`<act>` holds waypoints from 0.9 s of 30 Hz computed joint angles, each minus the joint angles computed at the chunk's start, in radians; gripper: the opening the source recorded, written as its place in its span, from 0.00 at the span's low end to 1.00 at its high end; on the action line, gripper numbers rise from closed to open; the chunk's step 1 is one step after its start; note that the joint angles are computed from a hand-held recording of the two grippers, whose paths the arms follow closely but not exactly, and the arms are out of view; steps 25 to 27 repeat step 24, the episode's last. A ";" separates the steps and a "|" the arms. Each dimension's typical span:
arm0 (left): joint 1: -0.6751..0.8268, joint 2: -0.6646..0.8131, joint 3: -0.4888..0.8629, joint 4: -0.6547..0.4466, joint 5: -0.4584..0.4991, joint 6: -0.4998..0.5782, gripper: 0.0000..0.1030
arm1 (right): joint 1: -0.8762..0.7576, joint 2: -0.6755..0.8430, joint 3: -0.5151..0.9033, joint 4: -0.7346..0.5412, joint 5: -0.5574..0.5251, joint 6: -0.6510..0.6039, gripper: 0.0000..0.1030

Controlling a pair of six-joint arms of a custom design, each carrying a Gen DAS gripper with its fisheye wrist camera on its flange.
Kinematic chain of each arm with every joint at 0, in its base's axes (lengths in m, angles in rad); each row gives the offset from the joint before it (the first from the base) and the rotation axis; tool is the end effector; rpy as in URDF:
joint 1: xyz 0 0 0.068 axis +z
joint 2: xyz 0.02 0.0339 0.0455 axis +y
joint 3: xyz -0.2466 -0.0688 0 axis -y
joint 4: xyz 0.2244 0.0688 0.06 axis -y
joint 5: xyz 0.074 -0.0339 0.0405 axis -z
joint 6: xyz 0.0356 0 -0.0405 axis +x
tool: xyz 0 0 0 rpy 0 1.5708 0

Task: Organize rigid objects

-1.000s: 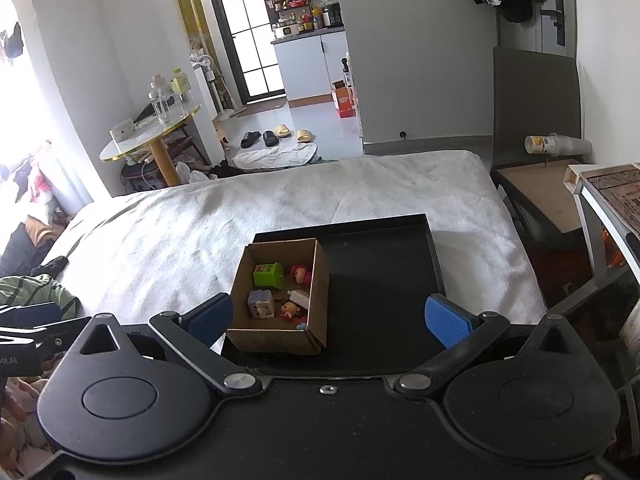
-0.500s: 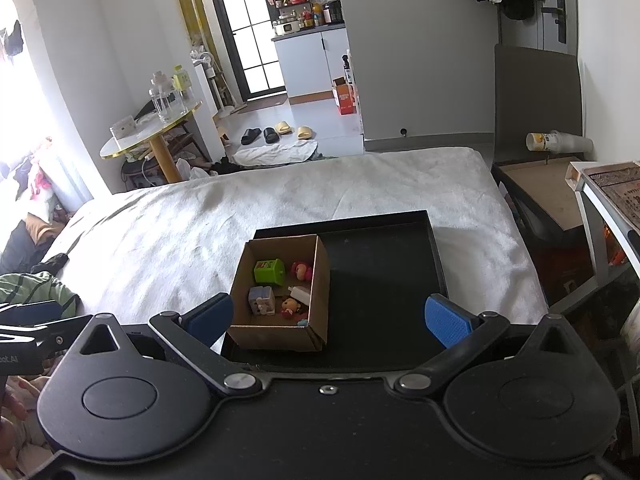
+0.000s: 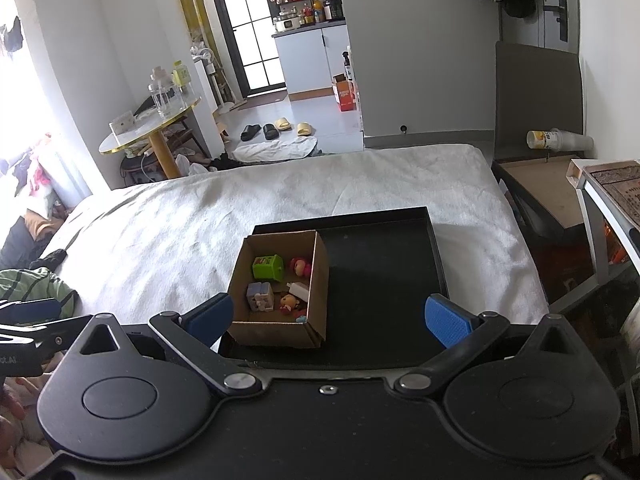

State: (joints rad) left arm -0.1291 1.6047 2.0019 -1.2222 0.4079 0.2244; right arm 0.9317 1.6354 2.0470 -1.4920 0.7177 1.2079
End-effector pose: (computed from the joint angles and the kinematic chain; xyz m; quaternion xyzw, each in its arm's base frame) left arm 0.2803 -0.0506 0.4237 0.2330 0.8848 -0.1714 0.3653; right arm 0.1769 0.1988 0.4154 0.2095 0.8879 0.0357 0.4080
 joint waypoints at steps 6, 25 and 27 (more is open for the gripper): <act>-0.003 0.007 -0.001 0.000 -0.001 -0.002 0.99 | 0.000 0.004 0.002 0.001 -0.004 0.003 1.00; -0.026 0.046 -0.014 0.069 -0.006 -0.013 0.99 | -0.051 -0.035 -0.114 0.106 -0.049 -0.044 1.00; -0.026 0.046 -0.014 0.069 -0.006 -0.013 0.99 | -0.051 -0.035 -0.114 0.106 -0.049 -0.044 1.00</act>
